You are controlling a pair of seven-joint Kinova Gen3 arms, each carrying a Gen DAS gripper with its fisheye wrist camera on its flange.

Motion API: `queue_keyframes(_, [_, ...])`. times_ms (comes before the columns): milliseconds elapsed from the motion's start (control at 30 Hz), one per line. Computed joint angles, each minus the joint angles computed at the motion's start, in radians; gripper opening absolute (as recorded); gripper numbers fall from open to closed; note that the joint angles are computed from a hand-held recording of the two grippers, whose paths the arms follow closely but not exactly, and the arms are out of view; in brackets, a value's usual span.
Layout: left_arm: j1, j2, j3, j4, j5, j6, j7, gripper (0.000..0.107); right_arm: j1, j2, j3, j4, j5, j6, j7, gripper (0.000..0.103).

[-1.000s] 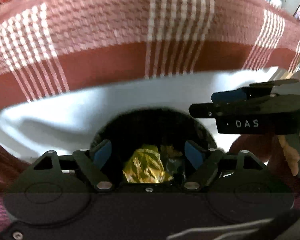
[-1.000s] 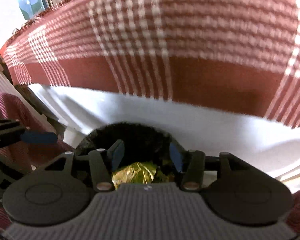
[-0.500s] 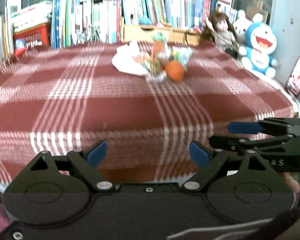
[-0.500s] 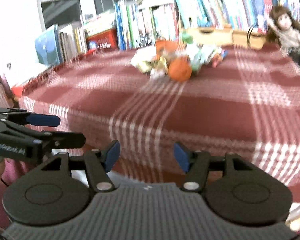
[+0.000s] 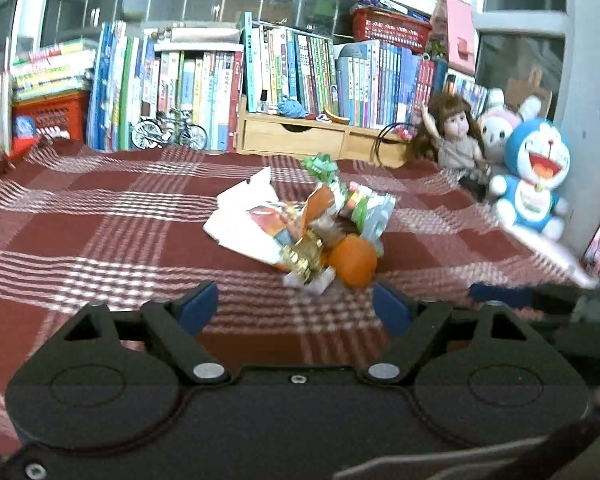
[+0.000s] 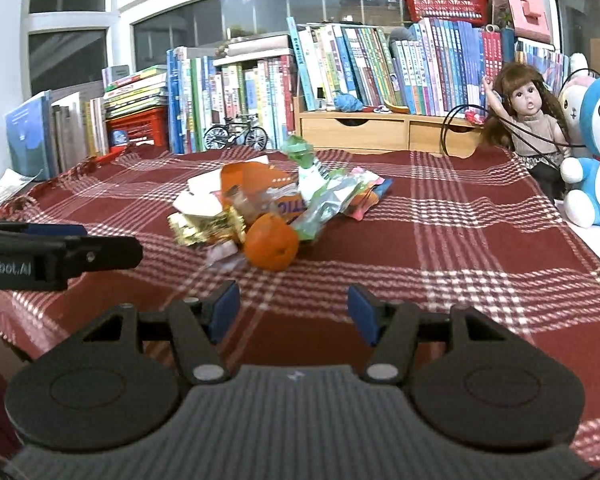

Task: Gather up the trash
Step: 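Move both open tools back over the trash pile, then grasp a gold wrapper with the left tool while the right tool grasps the orange peel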

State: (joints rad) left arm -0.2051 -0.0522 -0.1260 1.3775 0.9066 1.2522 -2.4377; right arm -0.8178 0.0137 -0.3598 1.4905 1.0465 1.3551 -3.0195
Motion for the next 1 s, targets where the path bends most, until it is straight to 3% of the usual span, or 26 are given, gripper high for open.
queue_keyframes(267, [0.032,0.111,0.088,-0.09,-0.05,-0.058,0.186,0.052,0.032,0.022,0.035,-0.011,-0.034,-0.073,0.069,0.073])
queue_keyframes(400, [0.029,0.181,0.125,-0.158,-0.074,-0.025,0.291,0.044,0.047,0.035,0.057,-0.018,-0.053,-0.115,0.098,0.073])
queue_keyframes(500, [0.023,0.21,0.15,-0.191,-0.096,-0.012,0.338,0.015,0.062,0.04,0.074,-0.02,-0.07,-0.153,0.108,0.073])
queue_keyframes(633, [0.016,0.188,0.164,-0.161,-0.096,-0.073,0.313,0.016,0.084,0.044,0.094,-0.02,-0.094,-0.21,0.103,0.073])
queue_keyframes(900, [0.0,0.167,0.154,-0.157,-0.055,-0.091,0.269,0.016,0.134,0.058,0.133,-0.026,-0.131,-0.326,0.046,0.069])
queue_keyframes(1000, [-0.01,0.16,0.147,-0.15,-0.038,-0.082,0.244,0.016,0.148,0.072,0.146,-0.039,-0.155,-0.349,0.033,0.057])
